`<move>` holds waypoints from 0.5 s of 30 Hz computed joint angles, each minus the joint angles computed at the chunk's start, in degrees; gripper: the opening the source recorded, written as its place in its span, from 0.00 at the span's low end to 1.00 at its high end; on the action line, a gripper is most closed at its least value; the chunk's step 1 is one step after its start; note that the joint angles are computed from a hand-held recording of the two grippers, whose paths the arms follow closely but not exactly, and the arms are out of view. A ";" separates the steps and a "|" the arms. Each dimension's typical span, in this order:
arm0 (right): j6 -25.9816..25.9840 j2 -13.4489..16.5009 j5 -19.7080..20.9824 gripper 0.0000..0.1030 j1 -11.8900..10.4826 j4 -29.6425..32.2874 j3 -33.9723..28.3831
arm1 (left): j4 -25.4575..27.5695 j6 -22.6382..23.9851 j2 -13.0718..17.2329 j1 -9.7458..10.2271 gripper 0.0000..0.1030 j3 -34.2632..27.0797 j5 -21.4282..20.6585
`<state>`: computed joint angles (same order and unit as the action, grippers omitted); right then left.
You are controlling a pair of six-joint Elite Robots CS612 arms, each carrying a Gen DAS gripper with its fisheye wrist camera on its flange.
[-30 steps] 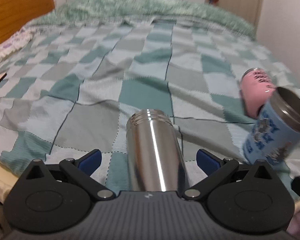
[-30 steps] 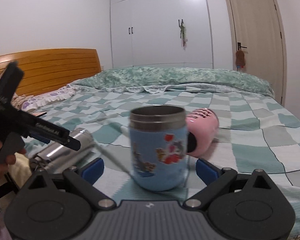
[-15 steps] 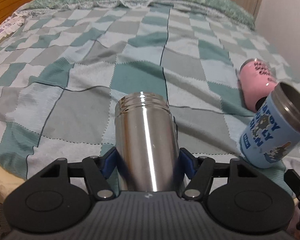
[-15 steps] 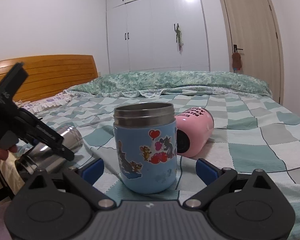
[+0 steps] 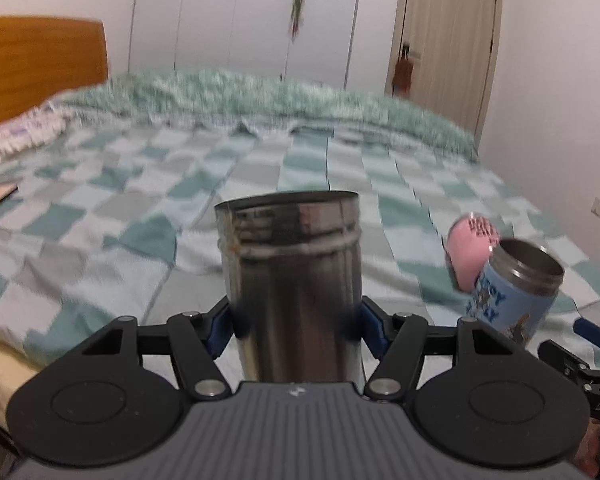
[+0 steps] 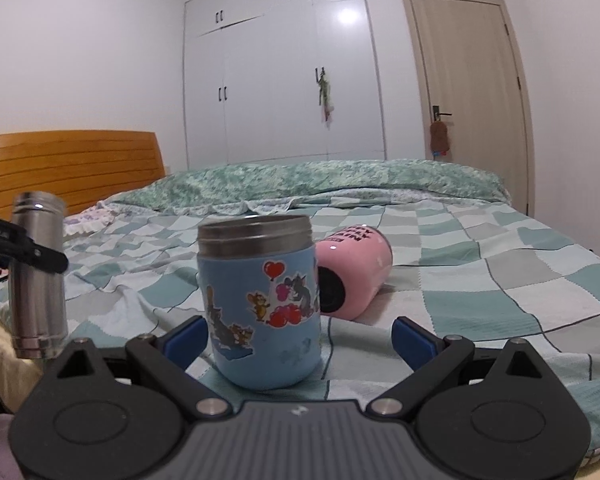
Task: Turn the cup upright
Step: 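Lower the upright silver bottle onto the bedspread with the left tool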
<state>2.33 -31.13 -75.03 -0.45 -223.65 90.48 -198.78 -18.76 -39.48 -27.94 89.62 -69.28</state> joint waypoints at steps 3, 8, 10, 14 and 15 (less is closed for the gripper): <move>0.82 0.17 -1.31 0.96 0.17 -0.35 -0.34 | -5.11 1.79 1.48 -0.04 0.62 -0.80 1.93; 1.01 0.40 -3.03 0.96 0.50 -1.07 -0.57 | -11.65 3.40 4.57 0.30 0.62 -3.49 3.92; 0.84 0.44 -3.53 0.96 0.65 -1.12 -0.63 | -12.35 4.08 5.57 0.58 0.62 -4.78 3.98; 0.79 0.58 -4.12 0.96 0.80 -0.52 -1.07 | -8.93 3.94 6.68 1.24 0.62 -6.92 3.22; 0.82 0.62 -4.11 0.96 0.80 -0.52 -1.14 | -8.73 4.15 7.07 1.33 0.62 -7.39 3.32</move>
<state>3.16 -30.51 -79.14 0.35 -224.17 89.34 -207.51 -14.61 -32.41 -26.61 82.23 -65.95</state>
